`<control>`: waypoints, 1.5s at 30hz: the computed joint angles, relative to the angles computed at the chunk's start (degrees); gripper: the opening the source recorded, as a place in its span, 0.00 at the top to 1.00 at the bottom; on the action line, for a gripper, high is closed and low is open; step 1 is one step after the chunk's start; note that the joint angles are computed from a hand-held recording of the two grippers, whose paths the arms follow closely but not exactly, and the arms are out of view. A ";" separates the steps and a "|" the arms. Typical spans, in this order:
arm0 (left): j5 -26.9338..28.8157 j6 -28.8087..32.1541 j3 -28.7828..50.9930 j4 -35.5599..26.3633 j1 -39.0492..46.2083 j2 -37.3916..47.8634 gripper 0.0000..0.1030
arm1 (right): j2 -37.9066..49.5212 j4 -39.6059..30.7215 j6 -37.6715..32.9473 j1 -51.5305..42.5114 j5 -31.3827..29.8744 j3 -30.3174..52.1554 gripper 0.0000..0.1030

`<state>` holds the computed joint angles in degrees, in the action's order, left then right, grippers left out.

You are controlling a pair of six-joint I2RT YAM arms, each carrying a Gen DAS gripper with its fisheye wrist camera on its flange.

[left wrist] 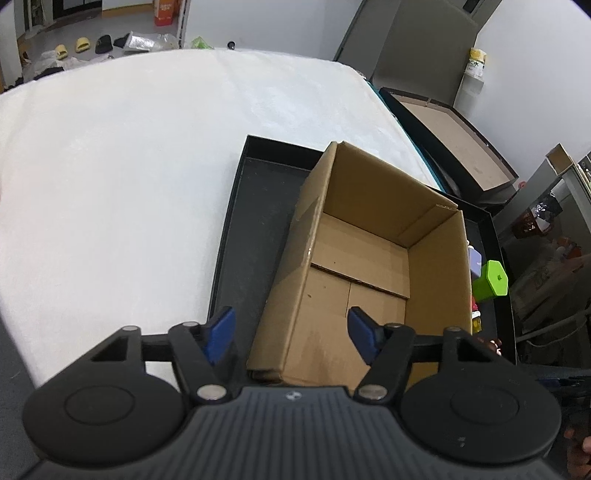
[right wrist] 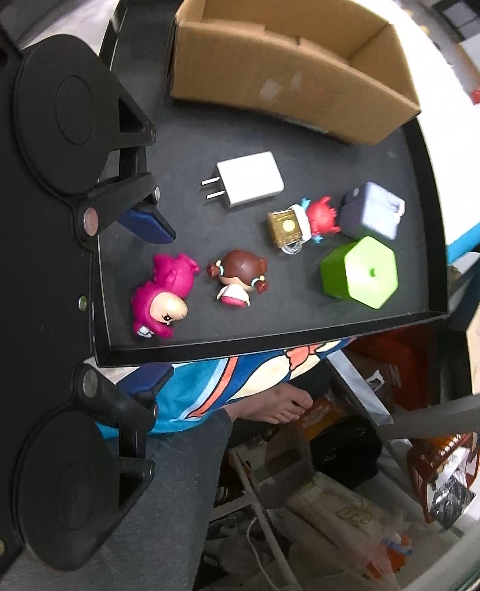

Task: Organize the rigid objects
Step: 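Move the right gripper down onto the pink plush figure while the left gripper grips the box wall, then close the right gripper on the pink plush figure and lift it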

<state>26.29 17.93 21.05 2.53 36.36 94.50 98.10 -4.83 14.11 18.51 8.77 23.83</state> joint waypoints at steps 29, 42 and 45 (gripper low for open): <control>-3.43 9.14 8.18 -12.69 -2.17 8.05 0.83 | 16.86 -7.83 -29.10 5.61 3.91 13.26 0.61; -8.66 8.30 7.89 -14.59 -7.81 6.20 0.84 | 4.55 -16.69 -31.68 8.02 3.51 13.56 0.61; -9.33 9.05 8.37 -15.24 -8.36 6.40 0.84 | 1.73 -19.63 -32.08 9.62 3.23 14.99 0.61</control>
<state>16.95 26.98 29.42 -12.70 28.00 100.90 99.83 -24.46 -17.97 28.13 12.00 38.81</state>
